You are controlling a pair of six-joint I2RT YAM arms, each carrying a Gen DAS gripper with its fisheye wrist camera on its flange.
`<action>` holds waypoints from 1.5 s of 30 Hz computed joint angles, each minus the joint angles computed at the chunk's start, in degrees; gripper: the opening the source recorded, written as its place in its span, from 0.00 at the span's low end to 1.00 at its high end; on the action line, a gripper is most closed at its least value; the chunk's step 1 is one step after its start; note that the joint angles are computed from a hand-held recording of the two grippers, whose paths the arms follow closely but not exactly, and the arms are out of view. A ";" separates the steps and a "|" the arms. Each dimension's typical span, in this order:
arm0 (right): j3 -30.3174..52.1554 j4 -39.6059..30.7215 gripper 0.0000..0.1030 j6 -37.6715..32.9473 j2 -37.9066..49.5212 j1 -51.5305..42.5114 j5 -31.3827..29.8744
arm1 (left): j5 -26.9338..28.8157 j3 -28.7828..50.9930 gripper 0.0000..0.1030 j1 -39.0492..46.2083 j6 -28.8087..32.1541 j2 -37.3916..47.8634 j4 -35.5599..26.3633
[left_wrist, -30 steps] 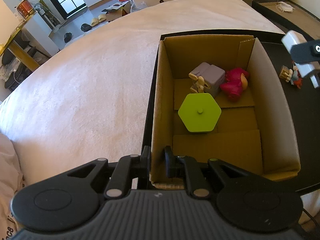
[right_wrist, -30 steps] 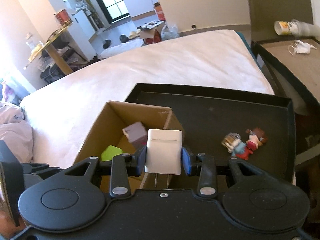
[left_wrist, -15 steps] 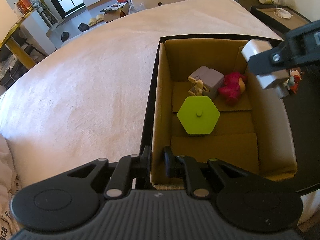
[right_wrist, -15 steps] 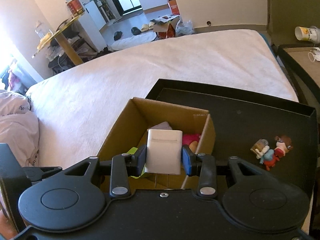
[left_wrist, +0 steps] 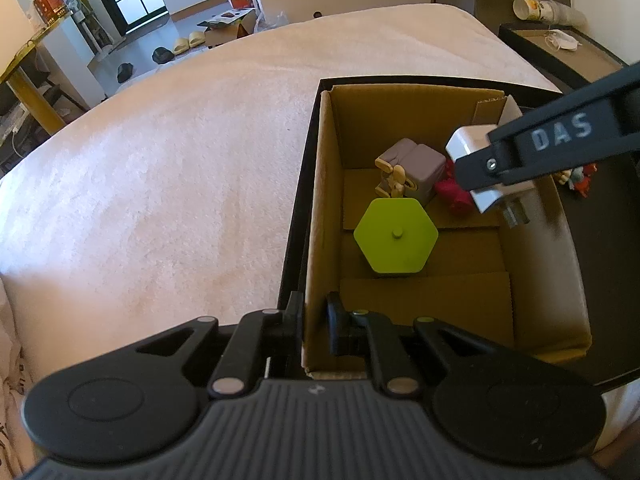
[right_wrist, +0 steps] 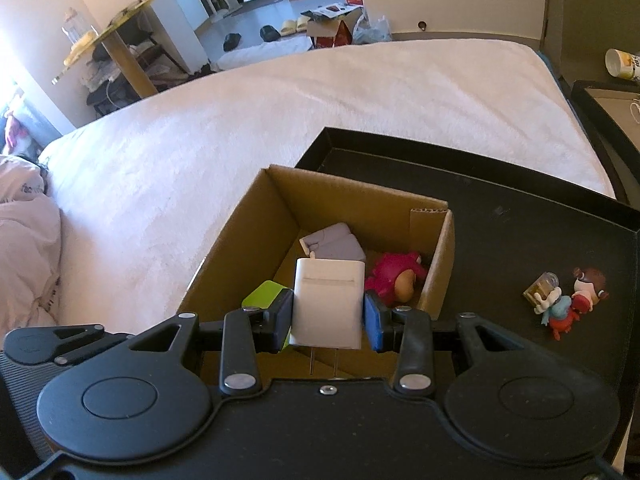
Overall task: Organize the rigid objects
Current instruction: 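Carry the white charger into the box and release it, then move the right gripper over the small figurines on the tray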
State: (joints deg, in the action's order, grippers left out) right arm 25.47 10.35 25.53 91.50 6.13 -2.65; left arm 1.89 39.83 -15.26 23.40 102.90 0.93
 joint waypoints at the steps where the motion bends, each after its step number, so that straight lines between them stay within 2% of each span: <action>1: 0.58 -0.52 0.36 0.20 0.47 0.31 0.35 | 0.31 0.14 0.11 0.21 0.04 0.17 -0.08; 19: 6.28 -2.32 0.37 0.84 10.14 2.59 4.00 | 2.58 1.58 0.10 1.70 0.20 2.57 -1.01; 27: 3.46 -2.86 0.38 -0.21 5.16 0.39 2.16 | 1.85 2.19 0.10 0.93 -0.58 2.70 -1.68; 33: 0.11 -3.76 0.41 -1.80 -2.48 -2.32 0.32 | 1.42 2.48 0.10 0.72 -0.59 2.48 -2.55; 40: -3.48 -7.24 0.42 -6.64 -11.21 -7.38 -1.65 | 0.36 2.17 0.10 0.12 -0.66 1.98 -2.70; 45: -5.37 -8.34 0.42 -10.29 -14.06 -11.17 -2.68 | -0.75 1.86 0.10 -0.57 -0.95 1.48 -2.70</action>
State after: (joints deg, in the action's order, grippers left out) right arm 20.10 2.01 15.24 77.44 -5.04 -5.33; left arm 1.14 41.69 -15.83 22.45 104.38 -1.77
